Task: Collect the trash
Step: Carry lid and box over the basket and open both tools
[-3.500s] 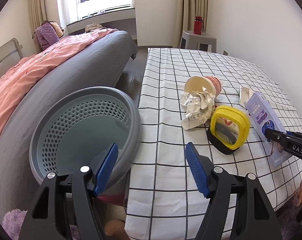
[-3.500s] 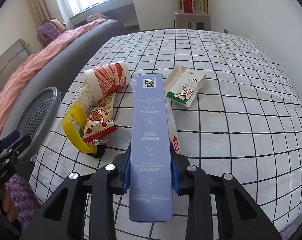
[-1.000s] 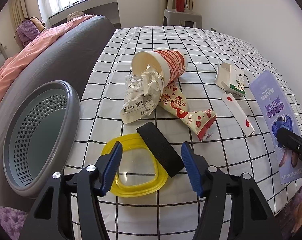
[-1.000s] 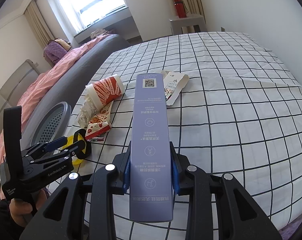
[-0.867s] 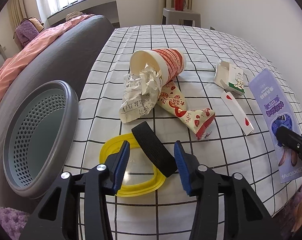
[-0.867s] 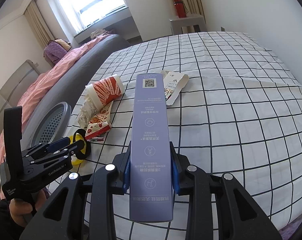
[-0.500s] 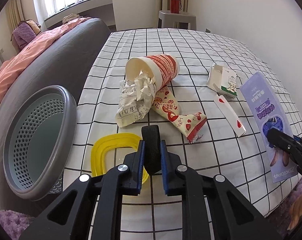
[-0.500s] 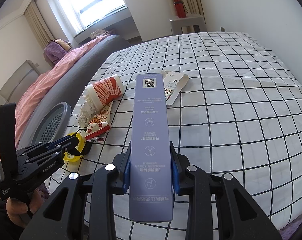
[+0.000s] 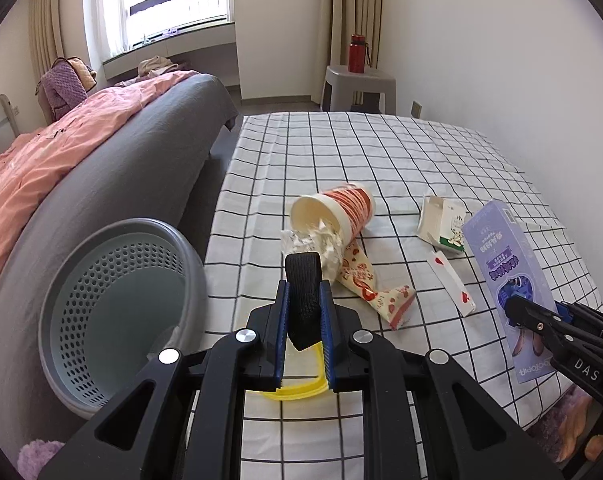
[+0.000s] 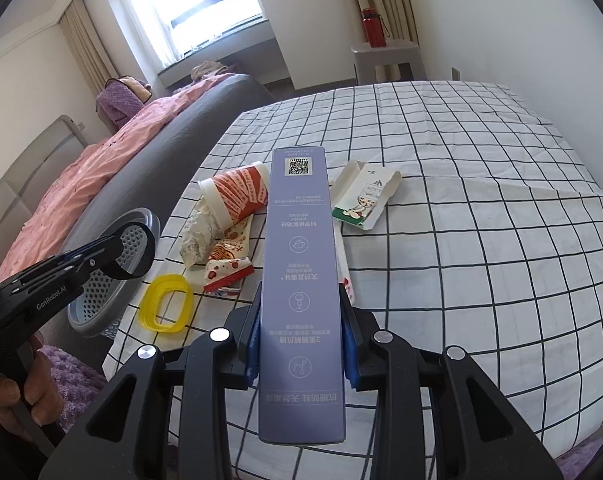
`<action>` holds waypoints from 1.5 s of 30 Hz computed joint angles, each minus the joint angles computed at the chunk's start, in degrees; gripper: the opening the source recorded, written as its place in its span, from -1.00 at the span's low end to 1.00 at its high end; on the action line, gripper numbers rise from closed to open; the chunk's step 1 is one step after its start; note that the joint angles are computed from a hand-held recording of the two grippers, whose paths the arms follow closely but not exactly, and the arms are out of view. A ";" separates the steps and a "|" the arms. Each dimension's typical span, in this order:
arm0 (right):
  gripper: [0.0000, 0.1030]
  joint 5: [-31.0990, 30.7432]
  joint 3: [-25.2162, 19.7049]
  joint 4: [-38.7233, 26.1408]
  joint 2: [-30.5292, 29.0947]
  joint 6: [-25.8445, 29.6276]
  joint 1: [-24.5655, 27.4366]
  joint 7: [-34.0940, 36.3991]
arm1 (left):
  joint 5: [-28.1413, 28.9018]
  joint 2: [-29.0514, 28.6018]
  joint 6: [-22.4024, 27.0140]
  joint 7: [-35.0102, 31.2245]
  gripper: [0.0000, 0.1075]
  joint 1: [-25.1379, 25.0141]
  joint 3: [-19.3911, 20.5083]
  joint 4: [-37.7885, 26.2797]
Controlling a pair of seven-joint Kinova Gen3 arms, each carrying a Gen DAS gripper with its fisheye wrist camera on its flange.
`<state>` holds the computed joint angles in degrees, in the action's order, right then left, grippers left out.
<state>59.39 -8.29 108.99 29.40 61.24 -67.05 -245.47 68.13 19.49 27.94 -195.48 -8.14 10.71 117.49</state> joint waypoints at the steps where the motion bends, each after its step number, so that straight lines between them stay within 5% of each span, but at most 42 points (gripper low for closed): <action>1: -0.39 0.28 0.10 -0.80 0.10 0.16 0.25 1.00 | 0.04 -0.06 0.55 -0.05 -0.73 -0.59 -0.26 -0.54; 8: -0.39 3.28 1.62 -8.87 2.21 -1.71 3.10 12.41 | -0.56 1.64 1.97 0.85 -0.73 -4.09 -2.35 -4.72; 18: -0.39 2.79 6.37 -22.86 9.02 -14.12 8.44 31.56 | -7.63 7.86 -0.94 10.32 -0.73 -8.37 -2.09 -13.33; 25: -0.39 -3.78 7.03 -32.01 14.28 -20.82 12.74 45.50 | -15.24 12.62 -2.62 20.34 -0.73 -8.60 -2.21 -20.20; 33: -0.39 -13.06 6.79 -42.04 19.84 -22.29 15.94 59.99 | -23.44 16.09 -3.84 28.40 -0.73 -9.20 -0.62 -23.92; 45: -0.35 -23.61 11.07 -47.79 23.31 -22.88 15.51 70.42 | -32.92 18.47 -4.80 38.68 -0.72 -11.11 2.76 -26.67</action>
